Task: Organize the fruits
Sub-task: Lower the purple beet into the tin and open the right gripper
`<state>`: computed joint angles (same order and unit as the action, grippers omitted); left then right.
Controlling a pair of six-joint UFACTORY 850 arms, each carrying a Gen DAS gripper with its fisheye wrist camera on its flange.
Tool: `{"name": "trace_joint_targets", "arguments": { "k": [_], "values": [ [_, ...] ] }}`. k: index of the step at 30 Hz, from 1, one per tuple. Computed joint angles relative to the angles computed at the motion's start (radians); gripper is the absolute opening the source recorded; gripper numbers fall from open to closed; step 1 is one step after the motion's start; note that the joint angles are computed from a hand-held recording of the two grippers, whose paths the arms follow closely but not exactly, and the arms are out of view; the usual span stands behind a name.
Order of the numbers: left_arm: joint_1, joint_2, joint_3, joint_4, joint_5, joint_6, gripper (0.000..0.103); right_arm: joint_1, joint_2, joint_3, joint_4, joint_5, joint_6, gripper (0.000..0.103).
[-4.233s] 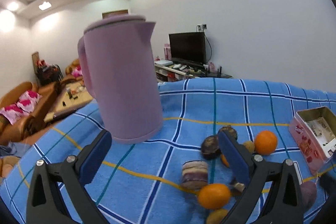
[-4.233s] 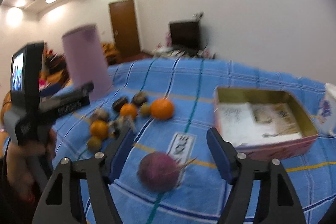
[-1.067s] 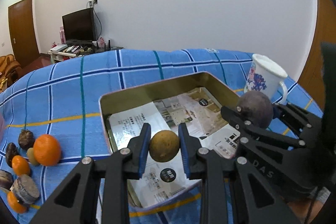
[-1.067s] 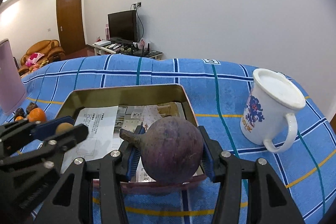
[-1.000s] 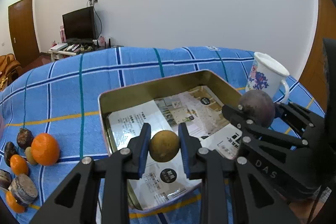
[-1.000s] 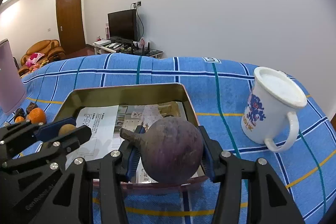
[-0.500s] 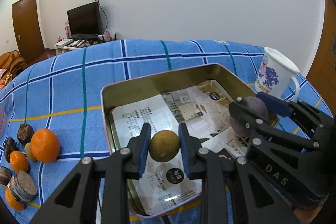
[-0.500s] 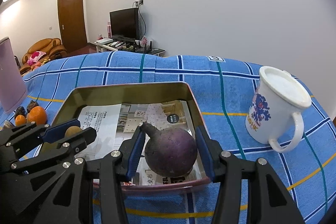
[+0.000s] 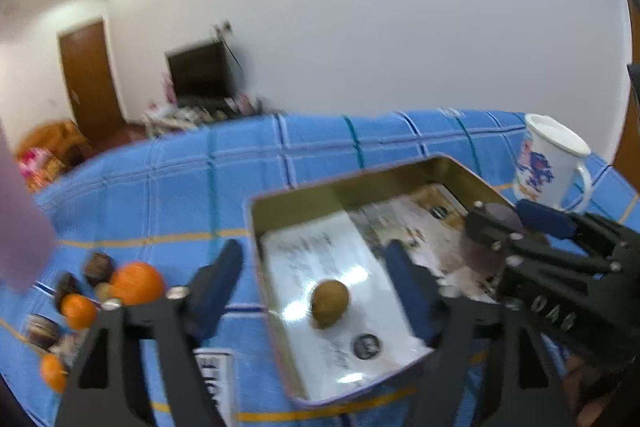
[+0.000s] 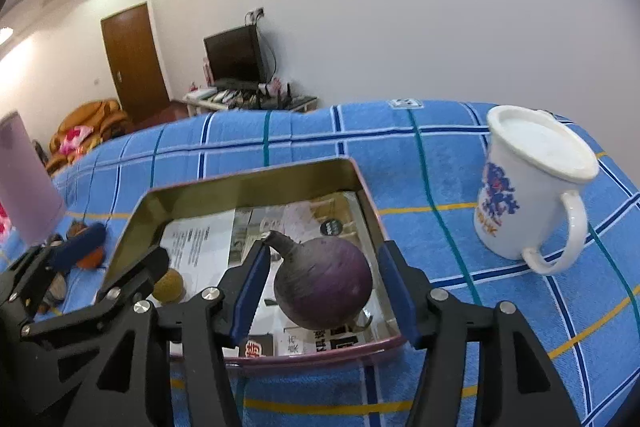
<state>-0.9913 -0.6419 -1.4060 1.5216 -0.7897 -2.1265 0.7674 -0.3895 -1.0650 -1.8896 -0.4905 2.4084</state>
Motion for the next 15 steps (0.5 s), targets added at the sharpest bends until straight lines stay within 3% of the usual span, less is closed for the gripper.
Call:
{"name": "trace_joint_targets", "arguments": {
  "k": [2, 4, 7, 15],
  "values": [
    [-0.011, 0.008, 0.015, 0.029, -0.064, -0.034, 0.098, 0.000, 0.020, 0.030, -0.101, -0.032, 0.130, 0.066],
    [-0.011, 0.023, 0.039, 0.051, -0.084, -0.084, 0.103, 0.004, 0.048, 0.074, -0.236, -0.092, 0.296, 0.082],
    [-0.007, 0.037, 0.057, 0.050, -0.087, -0.109, 0.103, 0.019, 0.068, 0.114, -0.318, -0.186, 0.400, 0.083],
    [-0.013, 0.048, 0.086, 0.029, -0.144, -0.079, 0.103, 0.070, 0.048, 0.106, -0.227, -0.323, 0.275, 0.083]
  ]
}}
